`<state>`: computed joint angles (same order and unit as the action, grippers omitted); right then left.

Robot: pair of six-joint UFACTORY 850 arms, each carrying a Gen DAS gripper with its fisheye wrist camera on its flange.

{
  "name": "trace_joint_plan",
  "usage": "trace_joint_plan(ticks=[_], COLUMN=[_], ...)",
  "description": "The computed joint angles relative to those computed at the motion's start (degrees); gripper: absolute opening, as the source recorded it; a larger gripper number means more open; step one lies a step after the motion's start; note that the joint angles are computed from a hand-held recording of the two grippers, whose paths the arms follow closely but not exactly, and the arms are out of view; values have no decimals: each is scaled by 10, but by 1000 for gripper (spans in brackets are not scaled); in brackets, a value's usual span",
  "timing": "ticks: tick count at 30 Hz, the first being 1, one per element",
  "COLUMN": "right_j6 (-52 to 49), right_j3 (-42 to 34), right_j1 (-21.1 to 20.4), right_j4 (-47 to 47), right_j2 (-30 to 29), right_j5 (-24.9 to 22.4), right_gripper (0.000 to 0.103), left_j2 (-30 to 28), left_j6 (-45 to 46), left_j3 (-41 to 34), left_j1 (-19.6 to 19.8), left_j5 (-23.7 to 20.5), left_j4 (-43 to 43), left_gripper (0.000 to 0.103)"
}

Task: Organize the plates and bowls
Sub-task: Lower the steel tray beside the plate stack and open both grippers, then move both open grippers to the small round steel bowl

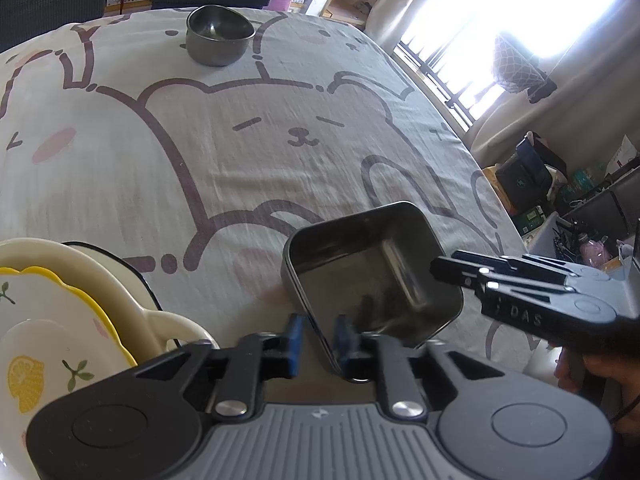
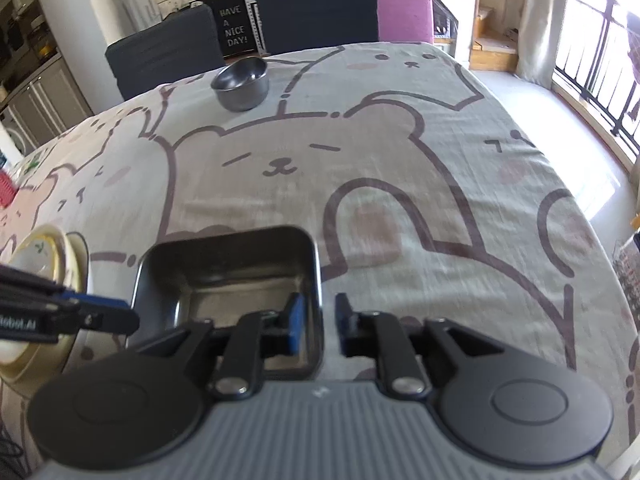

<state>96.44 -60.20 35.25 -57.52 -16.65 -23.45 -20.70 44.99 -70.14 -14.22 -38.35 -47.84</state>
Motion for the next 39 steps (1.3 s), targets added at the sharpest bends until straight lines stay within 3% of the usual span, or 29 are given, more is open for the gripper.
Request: trace_joint_plan(ticks=[1,5,8,10,12,17,22,24,27,34,37,39], right_j6=[8,50,95,119,138,208,308,342,413,465,457,410], right_j3=[3,17,28,34,38,45,43,35,30,-42,-92,-144], right_j1=[2,12,18,24,31,43,51,50,43,15,2,-7], right_j4=[-8,-45,-83,-106,-123,-189,-281,-304,-380,-394,-364,-294], right_j2=[3,16,29,39,47,70,78,74,68,11,-29,-71], right_j5=[1,2,-3,-14,-27,-50,-82,-84,-79,-60,-44,-43], right_gripper=[43,55,66,81,88,101,103,103,103,103,103,103], left_j2=[2,9,17,24,32,51,58,57,36,-41,-87,-120], left_j6=[3,19,33,48,65,99,115,134,119,70,65,82], left_j3=[1,5,10,12,15,19,8,2,-29,-147,-215,-261], left_j1=[0,1,3,8,12,21,26,27,34,43,41,40], left_j5=[-1,-2,2,-2,-1,15,59,87,90,105,112,121], left_j4=[-2,-14,-26,-45,-66,-103,-102,-106,-82,-12,10,0], left_gripper=[33,45,50,51,56,91,103,103,103,103,103,103])
